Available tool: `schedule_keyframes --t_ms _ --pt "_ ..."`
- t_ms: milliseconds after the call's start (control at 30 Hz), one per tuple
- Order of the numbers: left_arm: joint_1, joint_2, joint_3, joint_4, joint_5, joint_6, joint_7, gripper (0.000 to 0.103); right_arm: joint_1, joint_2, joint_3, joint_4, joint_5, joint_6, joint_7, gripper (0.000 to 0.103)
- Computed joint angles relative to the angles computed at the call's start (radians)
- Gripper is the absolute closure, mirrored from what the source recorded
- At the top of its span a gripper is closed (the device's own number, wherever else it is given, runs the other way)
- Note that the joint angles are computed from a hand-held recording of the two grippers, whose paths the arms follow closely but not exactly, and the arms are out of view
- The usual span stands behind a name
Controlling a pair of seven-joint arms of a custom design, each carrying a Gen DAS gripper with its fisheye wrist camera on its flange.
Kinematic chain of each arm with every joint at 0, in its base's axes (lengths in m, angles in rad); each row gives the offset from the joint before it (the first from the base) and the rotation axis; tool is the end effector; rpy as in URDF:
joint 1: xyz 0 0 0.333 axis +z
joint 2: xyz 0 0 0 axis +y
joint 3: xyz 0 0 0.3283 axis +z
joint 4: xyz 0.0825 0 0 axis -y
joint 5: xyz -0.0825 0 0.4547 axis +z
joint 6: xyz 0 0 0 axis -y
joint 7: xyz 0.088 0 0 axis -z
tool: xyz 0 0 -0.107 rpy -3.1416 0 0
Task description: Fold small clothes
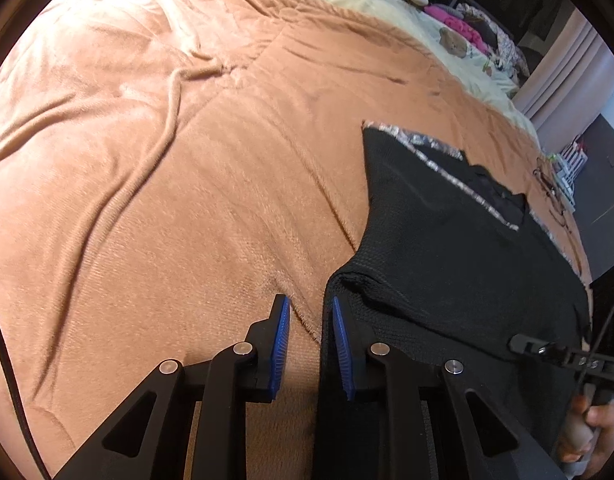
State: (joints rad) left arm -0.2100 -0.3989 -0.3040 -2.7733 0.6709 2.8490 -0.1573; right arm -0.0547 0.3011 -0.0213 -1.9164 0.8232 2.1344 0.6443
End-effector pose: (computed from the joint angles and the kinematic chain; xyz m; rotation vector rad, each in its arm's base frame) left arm 0.3747 -0.2372 0.3234 -2.4411 1.2816 -0.7394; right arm 0.6764 -0.0191 0.3109 -2.0624 1.4205 0.3378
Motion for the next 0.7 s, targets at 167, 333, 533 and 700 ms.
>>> schedule_keyframes --t_ms 167,333,533,700 --pt "-0.004 -0.043 0.008 -0.008 -0.011 -0.012 0.013 0.078 0.005 -0.013 0.004 -0.023 0.01 -0.007 0.002 0.099" --pt "0.021 0.046 0.013 0.05 0.006 0.028 0.043 0.072 0.016 -0.03 0.003 -0.049 0.017 0.032 -0.012 0.099" --pt "0.048 0.143 0.014 0.099 0.051 0.048 0.021 0.072 0.026 -0.038 -0.004 -0.051 0.001 0.074 0.025 0.098" --pt "0.065 0.161 0.008 0.098 0.114 0.08 -0.026 0.088 0.011 0.007 -0.006 0.021 0.003 0.078 0.064 0.097"
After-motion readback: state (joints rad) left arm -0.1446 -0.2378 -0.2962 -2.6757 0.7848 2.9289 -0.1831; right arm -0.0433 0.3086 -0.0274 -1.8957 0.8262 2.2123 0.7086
